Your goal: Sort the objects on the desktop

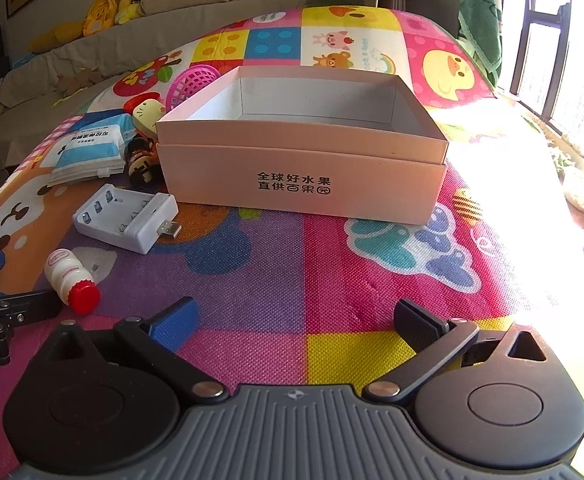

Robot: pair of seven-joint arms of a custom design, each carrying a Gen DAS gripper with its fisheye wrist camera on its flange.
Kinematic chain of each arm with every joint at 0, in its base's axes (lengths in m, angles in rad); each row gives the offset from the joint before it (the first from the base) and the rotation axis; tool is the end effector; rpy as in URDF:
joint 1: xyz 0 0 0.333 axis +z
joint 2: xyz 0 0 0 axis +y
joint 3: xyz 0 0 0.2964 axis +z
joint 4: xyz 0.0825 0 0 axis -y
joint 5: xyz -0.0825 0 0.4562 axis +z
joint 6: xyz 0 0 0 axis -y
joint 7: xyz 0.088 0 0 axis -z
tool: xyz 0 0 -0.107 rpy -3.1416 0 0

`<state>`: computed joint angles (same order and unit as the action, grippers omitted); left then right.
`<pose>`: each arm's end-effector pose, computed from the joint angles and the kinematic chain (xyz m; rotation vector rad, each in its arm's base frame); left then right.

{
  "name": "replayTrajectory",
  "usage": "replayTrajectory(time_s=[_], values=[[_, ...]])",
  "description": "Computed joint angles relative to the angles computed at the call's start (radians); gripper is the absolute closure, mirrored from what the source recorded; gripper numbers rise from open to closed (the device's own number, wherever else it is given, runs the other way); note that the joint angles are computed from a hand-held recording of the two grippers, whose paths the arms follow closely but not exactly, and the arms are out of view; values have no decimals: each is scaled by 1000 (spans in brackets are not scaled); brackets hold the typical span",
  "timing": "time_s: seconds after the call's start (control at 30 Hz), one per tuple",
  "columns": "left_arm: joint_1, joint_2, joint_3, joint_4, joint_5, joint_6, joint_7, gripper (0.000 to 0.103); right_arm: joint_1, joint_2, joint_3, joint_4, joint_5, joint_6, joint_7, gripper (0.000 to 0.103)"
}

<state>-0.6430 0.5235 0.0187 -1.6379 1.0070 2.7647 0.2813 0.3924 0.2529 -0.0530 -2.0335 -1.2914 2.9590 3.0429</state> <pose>0.6000 -0.4786 0.3081 -1.5865 1.9114 -0.8336 0.5969 0.2798 0.2961 -1.7979 1.6484 -0.7180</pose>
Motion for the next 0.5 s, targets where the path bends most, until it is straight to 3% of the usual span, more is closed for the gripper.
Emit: replayTrajectory(time_s=[0.2,0.3,0.4,0.5], values=[[25,-10,-9,-28,-25,120,60,0,-6,-9,3,-12,-15,14,5,0],[-8,1,11,-3,-27,80,115,0,-8,-8,6,-13,4,14,-17,0],[-50,11,42,29,41,3,103,0,-9,-12,4,-20,5,32,-36,0],[-53,19,40,53,103,-60,87,0,-8,-13,-8,-24,-37,70,-11,0]])
